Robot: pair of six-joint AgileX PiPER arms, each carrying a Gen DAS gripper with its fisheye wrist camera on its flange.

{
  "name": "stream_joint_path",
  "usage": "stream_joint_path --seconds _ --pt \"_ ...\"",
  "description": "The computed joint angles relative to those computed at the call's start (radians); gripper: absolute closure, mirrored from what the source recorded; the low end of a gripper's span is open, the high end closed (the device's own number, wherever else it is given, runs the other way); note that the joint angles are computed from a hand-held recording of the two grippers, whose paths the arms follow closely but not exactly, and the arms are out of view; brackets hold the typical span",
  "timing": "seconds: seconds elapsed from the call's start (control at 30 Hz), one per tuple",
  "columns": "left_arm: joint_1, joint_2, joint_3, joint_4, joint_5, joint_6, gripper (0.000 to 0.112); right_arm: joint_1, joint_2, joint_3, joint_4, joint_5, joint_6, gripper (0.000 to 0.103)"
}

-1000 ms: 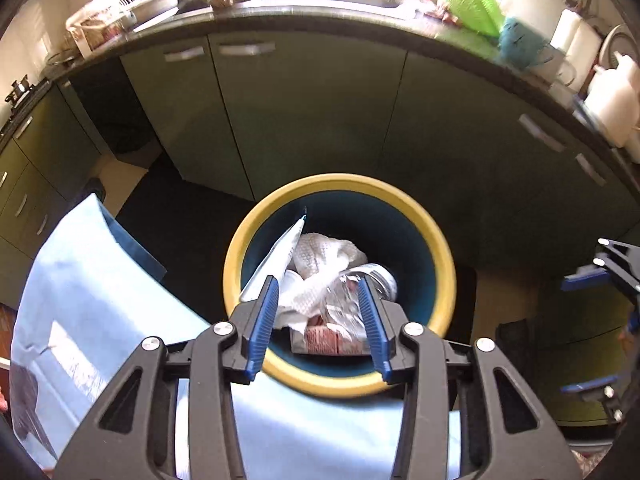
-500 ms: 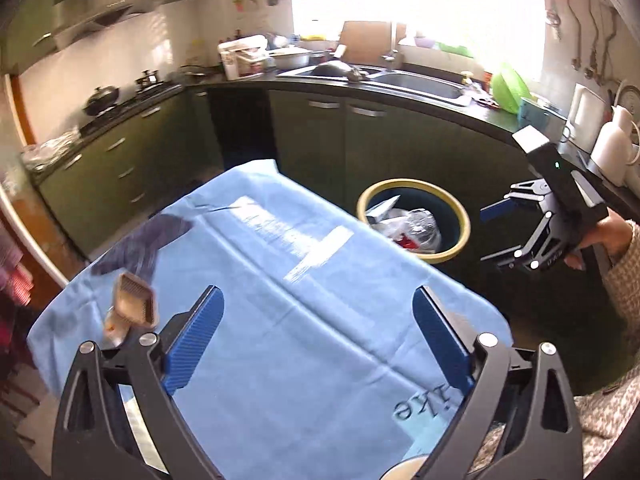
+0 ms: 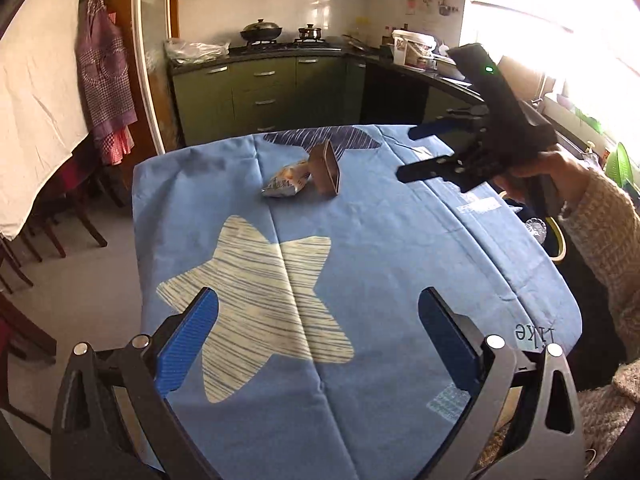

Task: Collect trash
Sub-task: 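Reach the right gripper to the brown plastic tray and grasp its rim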

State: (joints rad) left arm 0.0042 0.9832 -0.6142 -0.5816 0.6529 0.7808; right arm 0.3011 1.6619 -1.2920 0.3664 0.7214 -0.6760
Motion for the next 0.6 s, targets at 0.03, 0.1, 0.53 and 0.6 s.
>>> stream_joint_path --seconds 0.03,0.1,0.53,0.6 --pt "0.029 0.005 0.005 -0.027 0.014 0.041 0.017 0.011 0.061 -0.062 -0.009 0.016 -0.013 0.005" --pt "0.056 0.011 0.011 -0.053 0.026 0.082 0.017 0.017 0.159 -0.155 -0.02 0.032 -0.022 0.005" --pt "0.067 0.105 0.003 -0.099 0.012 0.133 0.017 0.018 0.457 -0.487 -0.033 0.144 -0.035 0.01" --pt "0.075 0.115 0.003 -0.108 0.014 0.145 0.017 0.015 0.468 -0.502 -0.04 0.16 -0.026 0.022"
